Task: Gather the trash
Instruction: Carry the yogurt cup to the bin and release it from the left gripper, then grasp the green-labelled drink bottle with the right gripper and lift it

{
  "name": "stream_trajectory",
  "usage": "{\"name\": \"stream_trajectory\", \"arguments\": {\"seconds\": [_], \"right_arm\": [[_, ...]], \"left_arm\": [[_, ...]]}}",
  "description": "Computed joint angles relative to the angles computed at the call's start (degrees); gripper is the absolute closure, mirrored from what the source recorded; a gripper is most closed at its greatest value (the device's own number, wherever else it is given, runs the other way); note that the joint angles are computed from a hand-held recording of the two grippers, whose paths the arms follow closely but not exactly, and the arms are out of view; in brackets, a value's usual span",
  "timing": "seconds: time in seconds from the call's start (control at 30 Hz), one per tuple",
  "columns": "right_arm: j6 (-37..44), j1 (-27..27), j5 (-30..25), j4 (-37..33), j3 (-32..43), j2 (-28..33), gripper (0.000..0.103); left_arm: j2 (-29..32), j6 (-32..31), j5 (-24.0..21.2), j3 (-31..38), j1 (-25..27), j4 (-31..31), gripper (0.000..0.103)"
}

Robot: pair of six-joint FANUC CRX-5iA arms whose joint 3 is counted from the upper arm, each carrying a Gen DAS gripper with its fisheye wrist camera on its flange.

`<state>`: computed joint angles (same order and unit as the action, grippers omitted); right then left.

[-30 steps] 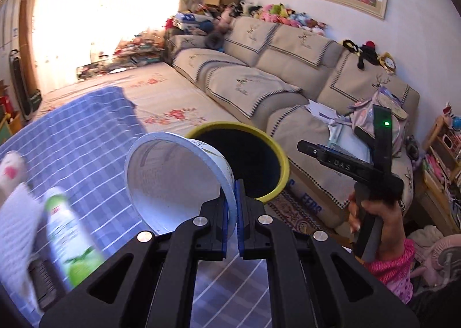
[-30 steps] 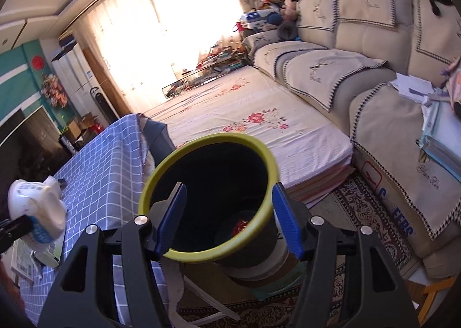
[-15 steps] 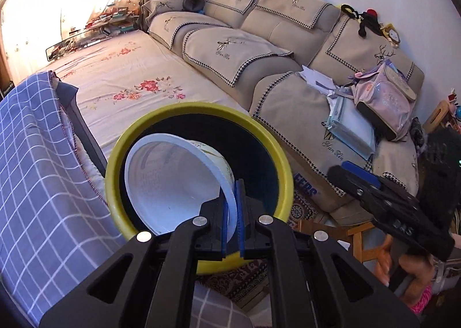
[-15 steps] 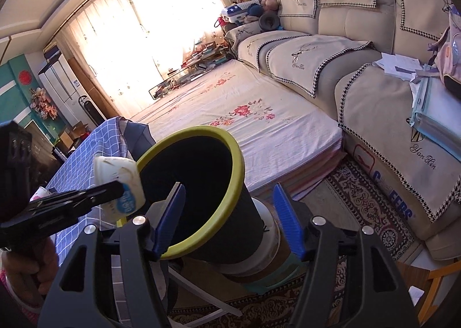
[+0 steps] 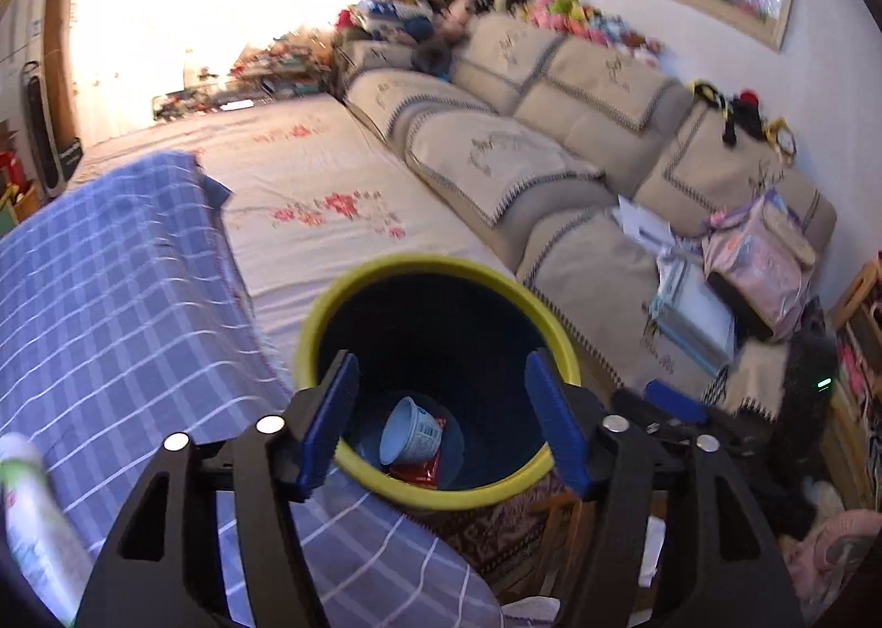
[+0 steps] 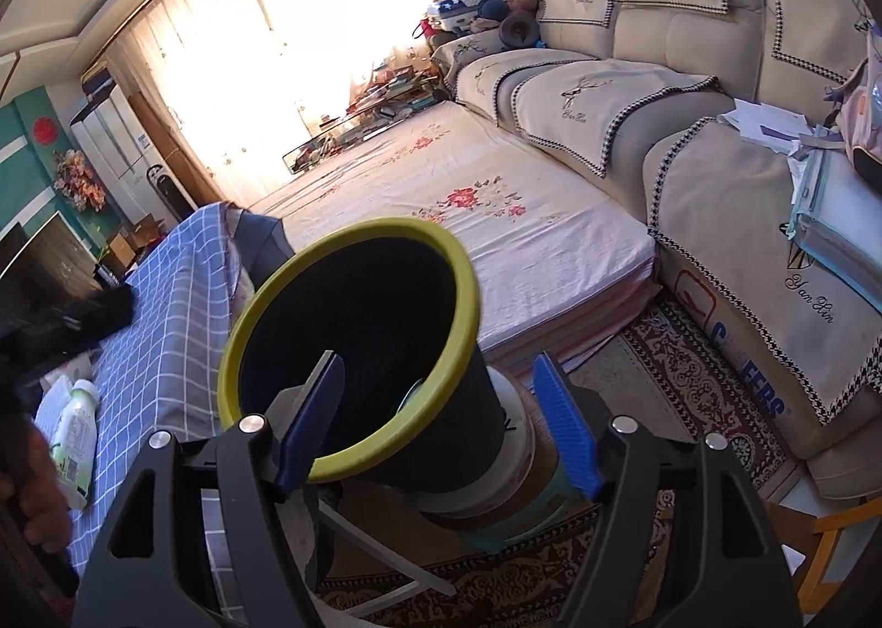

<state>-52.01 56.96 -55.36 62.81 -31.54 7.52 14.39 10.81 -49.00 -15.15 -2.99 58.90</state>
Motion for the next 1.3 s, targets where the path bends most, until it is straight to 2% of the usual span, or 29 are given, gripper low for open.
{"name": "stream_trajectory", "arguments": {"seconds": [0.07,0.13,0.23,0.33,0.47,0.53,0.73,0.83,1.07,1.3], "right_arm": [[1.71,0.04,0.91,-0.19,1.63,1.23,0.035],[3.90,0.07,2.01,0.07,3.75,2.83,0.034],[8.32,0.16,3.68,0.41,8.08,5.85,0.034],[13.35,0.46,5.29,0.62,13.26,9.29,0.033],[19.01,0.98,7.37,1.69,20.88,14.22,0.032],[21.40,1.42,8.02,2.56,24.64,16.65,0.032],[26.72,2.88,10.11,5.12,34.55,22.53,0.032],[30.06,3.67,9.17,5.30,39.16,25.24,0.025],[47.30,5.06,2.77,-7.49,54.74,34.25,0.024],[56.98,4.51,-0.87,-16.27,63.62,39.25,0.024]], "left_arm": [[-3.63,-3.57,0.28,-4.12,2.38,5.68,0.029],[-7.43,-7.64,1.20,-8.27,4.96,11.88,0.017],[-12.48,-12.99,3.54,-13.06,9.07,18.84,0.013],[-15.73,-14.97,7.35,-15.46,13.29,22.56,0.011],[-16.55,-14.06,9.30,-15.64,19.34,22.68,0.009],[-16.33,-13.47,8.58,-15.64,22.80,21.82,0.009],[-14.64,-17.06,7.35,-15.64,30.22,24.11,0.009],[-14.23,-18.50,7.21,-15.99,32.84,26.10,0.009],[-10.97,-15.64,4.67,-14.32,38.37,23.37,0.008],[-9.83,-14.79,4.82,-13.95,38.78,22.82,0.008]]}}
